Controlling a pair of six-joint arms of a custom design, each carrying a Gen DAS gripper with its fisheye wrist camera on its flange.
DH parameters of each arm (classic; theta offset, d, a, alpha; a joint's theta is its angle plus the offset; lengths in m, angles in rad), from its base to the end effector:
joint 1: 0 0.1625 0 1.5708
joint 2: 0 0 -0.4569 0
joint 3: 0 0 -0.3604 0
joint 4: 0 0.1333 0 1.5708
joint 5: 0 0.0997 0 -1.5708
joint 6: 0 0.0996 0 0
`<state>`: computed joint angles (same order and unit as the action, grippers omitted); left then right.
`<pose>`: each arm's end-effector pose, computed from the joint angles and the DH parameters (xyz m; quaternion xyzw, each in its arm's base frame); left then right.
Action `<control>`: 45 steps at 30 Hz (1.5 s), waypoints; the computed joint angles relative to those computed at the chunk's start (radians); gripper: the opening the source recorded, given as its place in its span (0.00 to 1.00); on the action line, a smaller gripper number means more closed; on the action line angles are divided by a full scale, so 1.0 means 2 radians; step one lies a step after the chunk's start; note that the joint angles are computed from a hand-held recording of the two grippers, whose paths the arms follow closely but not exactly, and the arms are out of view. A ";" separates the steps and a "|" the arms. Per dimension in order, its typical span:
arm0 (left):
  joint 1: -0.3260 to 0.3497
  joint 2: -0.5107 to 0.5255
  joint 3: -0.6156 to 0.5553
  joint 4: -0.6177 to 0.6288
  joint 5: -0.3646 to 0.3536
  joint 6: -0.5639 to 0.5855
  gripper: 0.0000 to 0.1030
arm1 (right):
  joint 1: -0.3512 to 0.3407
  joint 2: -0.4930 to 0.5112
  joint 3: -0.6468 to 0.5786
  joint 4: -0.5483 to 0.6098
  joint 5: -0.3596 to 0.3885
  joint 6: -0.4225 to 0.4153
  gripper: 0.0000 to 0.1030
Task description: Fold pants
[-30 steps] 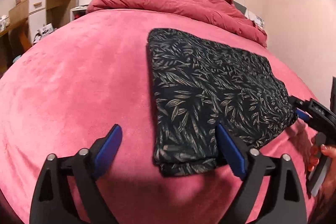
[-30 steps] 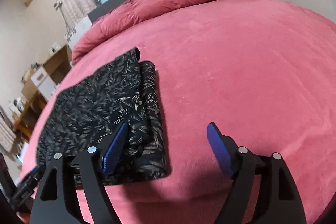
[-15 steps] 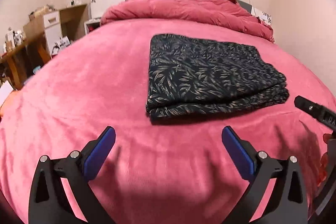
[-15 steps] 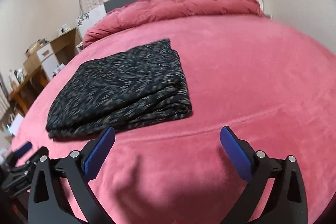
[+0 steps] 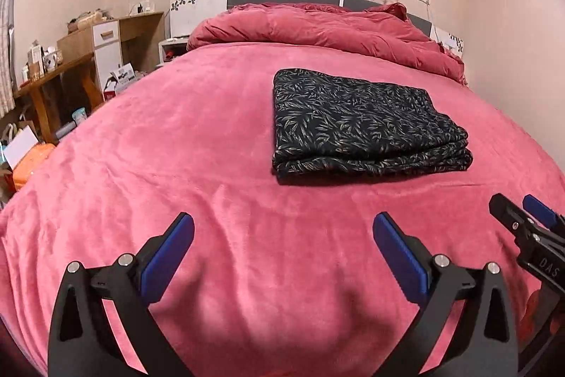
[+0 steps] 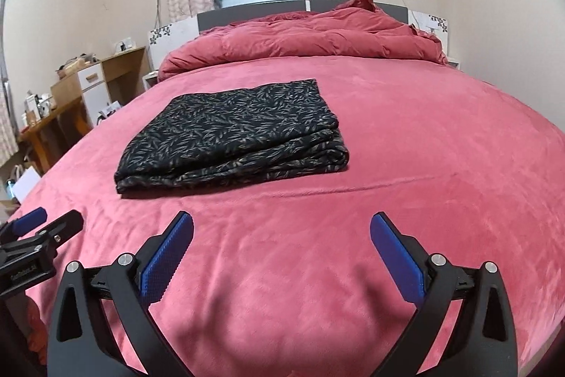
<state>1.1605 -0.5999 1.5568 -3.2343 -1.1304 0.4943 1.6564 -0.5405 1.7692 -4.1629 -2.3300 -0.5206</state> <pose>-0.1256 -0.7295 0.1221 0.3322 0.8565 -0.3287 0.2189 0.1161 -0.5962 0.1408 -0.0076 -0.7580 0.5094 0.4072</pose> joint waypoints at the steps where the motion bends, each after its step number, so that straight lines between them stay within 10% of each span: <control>1: -0.001 -0.001 0.002 -0.004 0.001 0.005 0.98 | 0.000 0.000 -0.001 0.002 0.001 0.000 0.96; 45: -0.013 0.000 0.023 -0.041 0.031 0.020 0.98 | 0.003 0.007 -0.012 -0.009 0.005 -0.029 0.96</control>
